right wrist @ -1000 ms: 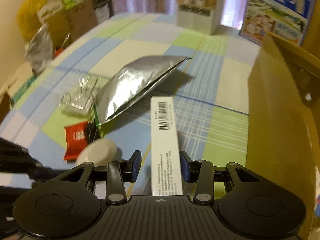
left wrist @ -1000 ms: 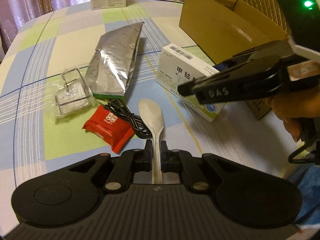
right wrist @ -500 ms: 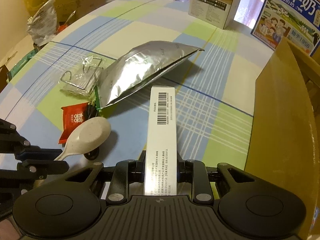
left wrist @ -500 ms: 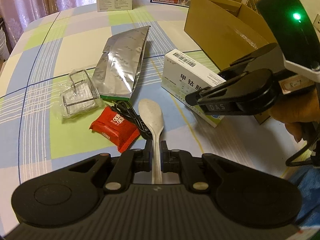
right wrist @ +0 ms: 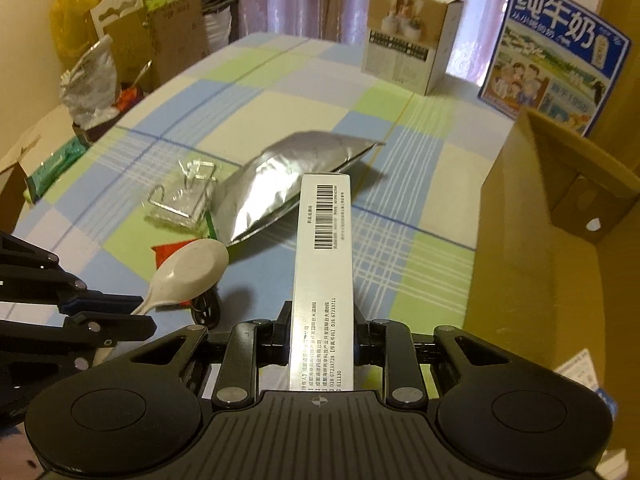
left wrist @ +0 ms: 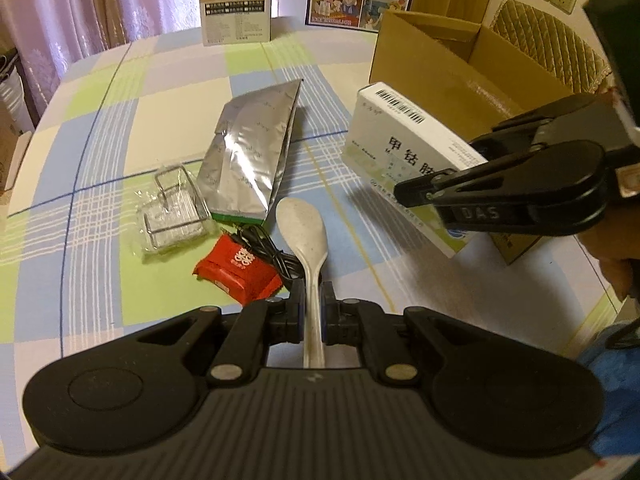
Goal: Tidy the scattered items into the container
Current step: 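Lift the spoon with the left tool while the right tool carries the medicine box toward the cardboard box, then open the left tool to drop the spoon in the box while the right tool holds the medicine box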
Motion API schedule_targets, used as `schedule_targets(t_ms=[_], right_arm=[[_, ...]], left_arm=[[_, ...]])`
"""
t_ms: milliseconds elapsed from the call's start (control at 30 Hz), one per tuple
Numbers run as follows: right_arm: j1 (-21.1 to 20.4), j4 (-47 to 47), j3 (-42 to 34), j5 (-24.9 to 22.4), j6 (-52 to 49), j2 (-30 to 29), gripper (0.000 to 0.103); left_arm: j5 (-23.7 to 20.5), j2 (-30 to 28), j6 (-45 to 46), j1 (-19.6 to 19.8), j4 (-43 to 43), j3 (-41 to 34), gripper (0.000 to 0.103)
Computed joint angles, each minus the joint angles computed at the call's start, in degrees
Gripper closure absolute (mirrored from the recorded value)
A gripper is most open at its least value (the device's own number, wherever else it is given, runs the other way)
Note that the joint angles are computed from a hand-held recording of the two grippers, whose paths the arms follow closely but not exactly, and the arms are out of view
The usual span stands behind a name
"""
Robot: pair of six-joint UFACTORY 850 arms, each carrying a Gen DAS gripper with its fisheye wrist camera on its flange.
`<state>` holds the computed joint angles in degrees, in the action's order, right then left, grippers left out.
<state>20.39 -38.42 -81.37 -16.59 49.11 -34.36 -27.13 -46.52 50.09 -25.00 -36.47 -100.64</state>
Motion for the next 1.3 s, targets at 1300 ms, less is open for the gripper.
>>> schedule_targets(t_ms=[1300], right_arm=[[-13.89, -28.12, 23.82, -0.35, 33.24, 26.63, 0.081]], left_arm=[[-6.06, -9.05, -7.93, -14.70, -1.87, -24.20, 0.099]])
